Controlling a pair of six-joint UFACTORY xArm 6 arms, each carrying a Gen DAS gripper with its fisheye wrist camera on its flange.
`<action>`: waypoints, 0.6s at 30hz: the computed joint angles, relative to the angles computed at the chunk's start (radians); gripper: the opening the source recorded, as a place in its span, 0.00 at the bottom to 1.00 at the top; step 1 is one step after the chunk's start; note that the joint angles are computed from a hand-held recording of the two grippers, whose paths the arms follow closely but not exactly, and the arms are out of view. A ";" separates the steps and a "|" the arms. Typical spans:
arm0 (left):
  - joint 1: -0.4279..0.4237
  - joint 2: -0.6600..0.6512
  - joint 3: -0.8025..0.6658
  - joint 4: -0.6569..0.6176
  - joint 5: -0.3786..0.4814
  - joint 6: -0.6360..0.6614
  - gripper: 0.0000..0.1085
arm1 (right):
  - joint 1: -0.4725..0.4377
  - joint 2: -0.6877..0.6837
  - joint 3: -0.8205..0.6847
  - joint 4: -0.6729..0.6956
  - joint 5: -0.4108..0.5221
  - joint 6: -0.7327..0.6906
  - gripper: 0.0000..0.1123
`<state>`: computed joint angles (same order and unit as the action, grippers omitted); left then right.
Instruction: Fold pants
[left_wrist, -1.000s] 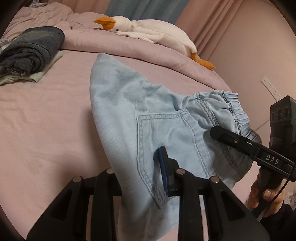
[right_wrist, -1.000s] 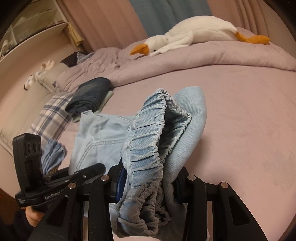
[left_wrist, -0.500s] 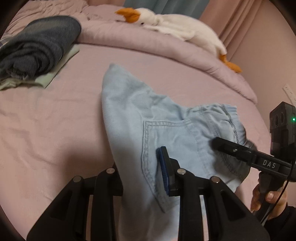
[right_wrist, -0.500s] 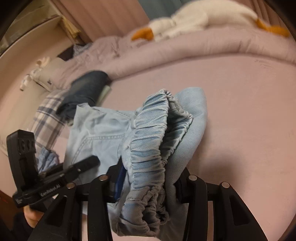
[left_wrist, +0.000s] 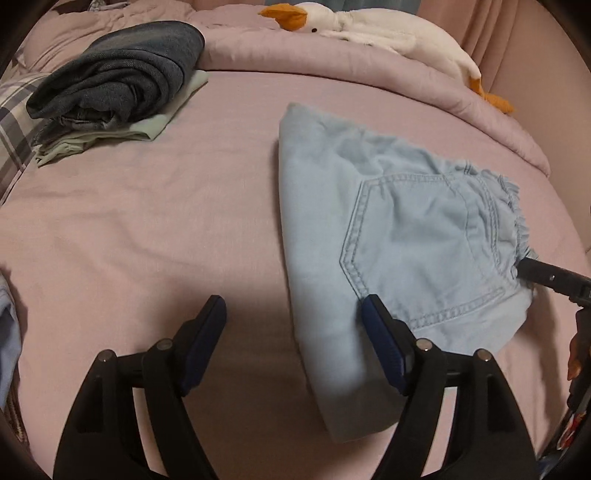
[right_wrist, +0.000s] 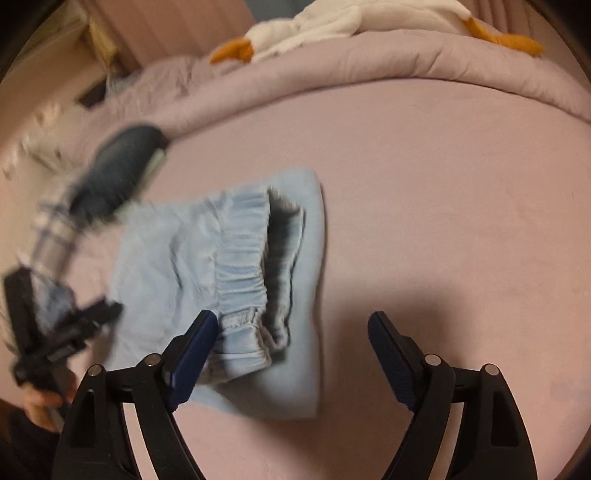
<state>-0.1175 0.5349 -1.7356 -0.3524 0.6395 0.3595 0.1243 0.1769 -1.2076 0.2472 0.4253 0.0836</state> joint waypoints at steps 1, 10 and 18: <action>-0.001 0.001 -0.001 0.006 -0.003 -0.006 0.71 | 0.001 0.005 0.000 0.011 -0.001 -0.004 0.76; -0.011 -0.176 0.162 0.027 -0.070 -0.051 0.86 | 0.034 -0.106 0.088 -0.318 0.001 0.278 0.79; -0.035 -0.391 0.319 0.055 -0.075 -0.107 0.94 | 0.085 -0.293 0.192 -0.425 0.021 0.370 0.91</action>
